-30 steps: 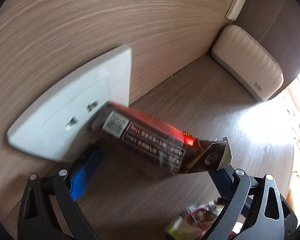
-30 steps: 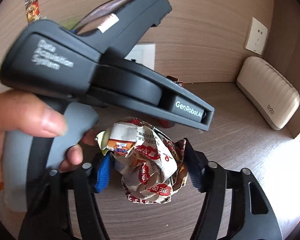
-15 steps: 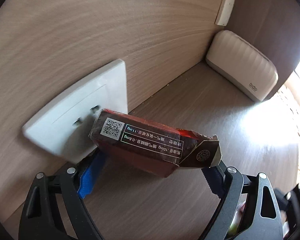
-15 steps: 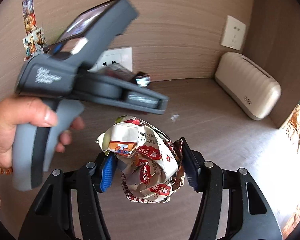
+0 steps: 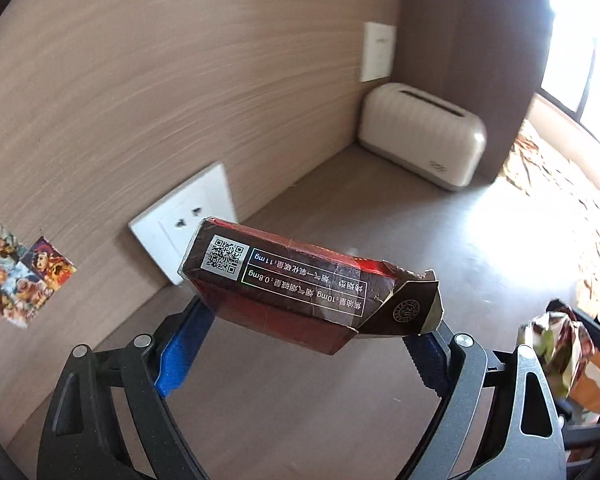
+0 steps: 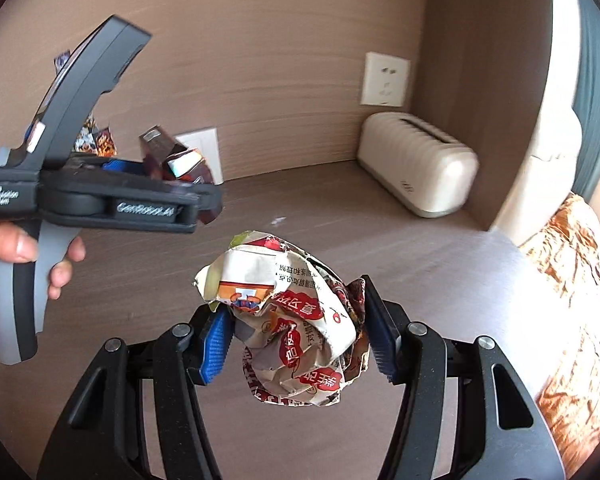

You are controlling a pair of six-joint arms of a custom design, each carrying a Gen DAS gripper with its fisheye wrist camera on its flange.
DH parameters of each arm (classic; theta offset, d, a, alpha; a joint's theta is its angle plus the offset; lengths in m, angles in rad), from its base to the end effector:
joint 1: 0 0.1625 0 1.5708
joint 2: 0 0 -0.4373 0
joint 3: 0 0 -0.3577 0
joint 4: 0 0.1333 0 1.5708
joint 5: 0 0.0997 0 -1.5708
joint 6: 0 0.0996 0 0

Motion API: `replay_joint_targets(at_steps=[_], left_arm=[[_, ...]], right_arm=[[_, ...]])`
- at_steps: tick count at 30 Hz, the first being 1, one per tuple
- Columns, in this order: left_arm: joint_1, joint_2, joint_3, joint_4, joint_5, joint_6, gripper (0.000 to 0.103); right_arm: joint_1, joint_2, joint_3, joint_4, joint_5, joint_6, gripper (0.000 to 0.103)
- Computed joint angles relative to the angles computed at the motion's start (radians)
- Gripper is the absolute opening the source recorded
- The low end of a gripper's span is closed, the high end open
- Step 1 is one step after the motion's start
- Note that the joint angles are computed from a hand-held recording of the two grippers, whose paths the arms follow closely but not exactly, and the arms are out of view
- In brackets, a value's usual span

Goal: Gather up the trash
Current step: 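Carry the cigarette pack and wrapper over the bin and release both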

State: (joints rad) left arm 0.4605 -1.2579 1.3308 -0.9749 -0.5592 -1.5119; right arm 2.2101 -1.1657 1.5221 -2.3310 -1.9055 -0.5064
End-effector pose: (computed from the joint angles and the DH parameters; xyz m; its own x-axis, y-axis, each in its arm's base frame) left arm -0.3841 -0.4336 0.4492 -0.6878 -0.3063 -0.6581 0.2761 0.7281 -0.6274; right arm 0.4603 -0.4506 0.3923 -0.4641 -0.7602 0.4547 -0.8848 0.4223 -0.1971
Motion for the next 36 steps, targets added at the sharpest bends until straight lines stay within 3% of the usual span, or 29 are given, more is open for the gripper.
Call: replay_joint_targets(at_steps=[10,24,36], left_arm=[[-0.061,0.127,-0.021,-0.204,-0.038,0.174,0.087],[-0.106,0.403,-0.143,-0.536,-0.150,0.513,0.087],[-0.114,0.635,-0.261,-0.712,-0.248,0.720,0.087]], right_arm=[[-0.060,-0.148,0.039,0.020,-0.055,0.014,0.059],[-0.230,-0.365,0.083,0.063,-0.173,-0.017,0.059],[-0.419,-0.478,0.108,0.097,-0.160,-0.105,0.059]])
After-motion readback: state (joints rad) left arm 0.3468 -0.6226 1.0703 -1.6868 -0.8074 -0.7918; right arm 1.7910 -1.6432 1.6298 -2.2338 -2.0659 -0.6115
